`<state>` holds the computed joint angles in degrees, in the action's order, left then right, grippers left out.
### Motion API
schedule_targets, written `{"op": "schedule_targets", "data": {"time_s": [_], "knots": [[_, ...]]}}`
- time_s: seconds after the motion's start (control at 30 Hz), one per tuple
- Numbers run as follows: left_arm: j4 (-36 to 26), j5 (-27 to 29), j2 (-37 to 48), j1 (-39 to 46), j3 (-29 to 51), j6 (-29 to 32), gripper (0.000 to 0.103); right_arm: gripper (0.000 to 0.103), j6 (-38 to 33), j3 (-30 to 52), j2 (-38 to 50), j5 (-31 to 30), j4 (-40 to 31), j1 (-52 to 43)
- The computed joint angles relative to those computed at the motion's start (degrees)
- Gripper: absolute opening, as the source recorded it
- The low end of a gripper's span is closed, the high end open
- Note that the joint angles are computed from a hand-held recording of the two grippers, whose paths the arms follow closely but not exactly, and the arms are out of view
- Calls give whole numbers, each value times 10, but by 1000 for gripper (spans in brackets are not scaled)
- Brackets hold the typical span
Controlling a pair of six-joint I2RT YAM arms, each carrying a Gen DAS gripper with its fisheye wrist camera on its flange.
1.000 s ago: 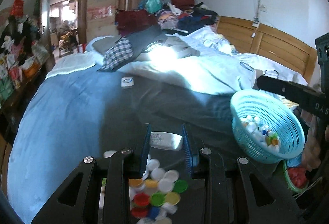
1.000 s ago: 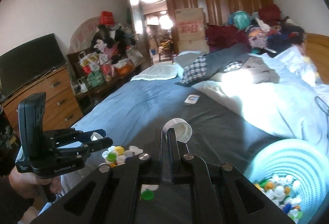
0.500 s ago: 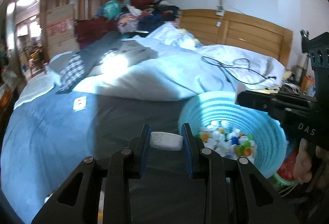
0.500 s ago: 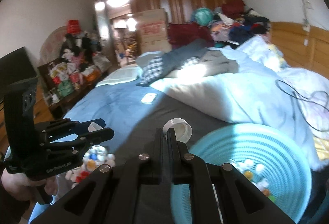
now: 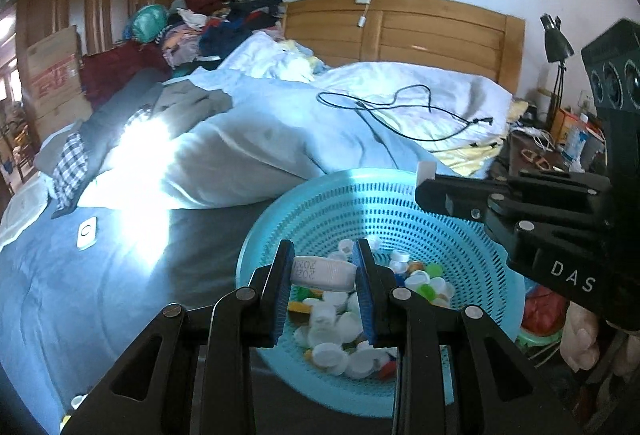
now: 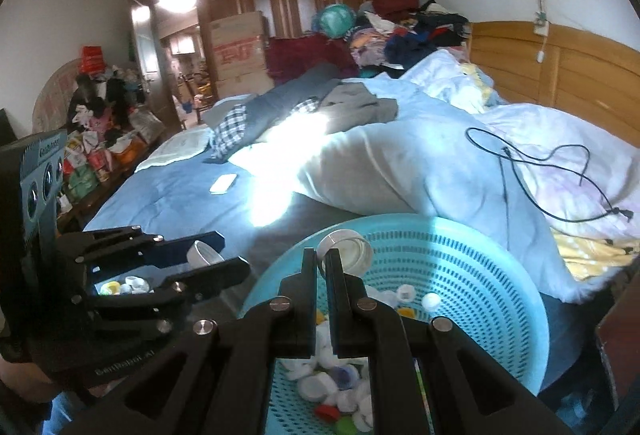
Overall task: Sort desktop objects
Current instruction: 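Lift both held white caps and carry them over the blue basket, then open both tools over the blue basket to drop the caps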
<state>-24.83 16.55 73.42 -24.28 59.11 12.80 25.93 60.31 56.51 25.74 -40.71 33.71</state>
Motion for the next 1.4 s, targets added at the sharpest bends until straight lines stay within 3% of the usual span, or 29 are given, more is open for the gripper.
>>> {"op": "schedule_targets", "data": {"time_s": [0.3,1.3,1.33,1.4], "knots": [[-1,-30,30,-41,16,-5,25,5,-29,-20,-18,-38,6,-59],[6,-41,53,-60,21,-13,26,5,-24,-40,-12,-41,25,-64],[7,-42,54,-61,21,-15,28,5,-23,-40,-11,-37,25,-62],[12,-42,51,-60,16,-17,50,6,-24,-41,-10,-35,28,-64]]}}
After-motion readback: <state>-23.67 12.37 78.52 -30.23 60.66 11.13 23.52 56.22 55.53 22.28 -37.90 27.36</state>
